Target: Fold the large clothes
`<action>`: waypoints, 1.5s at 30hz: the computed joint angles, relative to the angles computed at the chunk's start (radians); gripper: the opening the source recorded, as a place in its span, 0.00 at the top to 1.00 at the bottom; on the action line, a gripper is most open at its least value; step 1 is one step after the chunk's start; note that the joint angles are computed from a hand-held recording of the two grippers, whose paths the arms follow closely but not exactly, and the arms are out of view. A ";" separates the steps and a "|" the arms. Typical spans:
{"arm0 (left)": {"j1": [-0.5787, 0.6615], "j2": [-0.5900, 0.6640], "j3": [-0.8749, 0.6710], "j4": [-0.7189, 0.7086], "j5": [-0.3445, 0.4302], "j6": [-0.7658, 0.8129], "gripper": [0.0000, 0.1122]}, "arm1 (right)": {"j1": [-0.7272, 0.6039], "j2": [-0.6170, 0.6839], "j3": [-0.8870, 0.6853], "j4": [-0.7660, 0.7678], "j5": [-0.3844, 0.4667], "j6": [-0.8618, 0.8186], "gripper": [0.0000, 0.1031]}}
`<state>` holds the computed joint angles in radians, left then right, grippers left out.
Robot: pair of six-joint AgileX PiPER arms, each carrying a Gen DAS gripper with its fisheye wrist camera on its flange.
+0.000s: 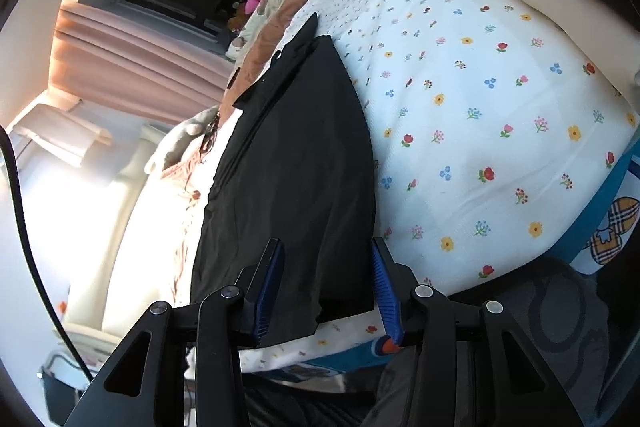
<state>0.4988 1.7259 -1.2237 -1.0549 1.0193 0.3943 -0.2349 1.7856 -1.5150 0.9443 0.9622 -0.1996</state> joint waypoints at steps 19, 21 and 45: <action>-0.052 -0.003 0.011 -0.165 -0.159 0.056 0.59 | 0.082 0.072 -0.047 0.009 -0.099 0.058 0.56; -0.046 -0.030 0.032 -0.209 -0.165 0.105 0.59 | 0.090 0.082 -0.060 0.001 -0.117 0.080 0.56; -0.186 0.063 -0.096 0.111 -0.323 -0.229 0.92 | 0.126 0.090 -0.096 -0.190 -0.178 0.234 0.86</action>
<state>0.3132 1.7885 -1.3194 -0.9436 0.6965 0.1652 -0.1089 1.8756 -1.6113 0.7542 0.7844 0.0345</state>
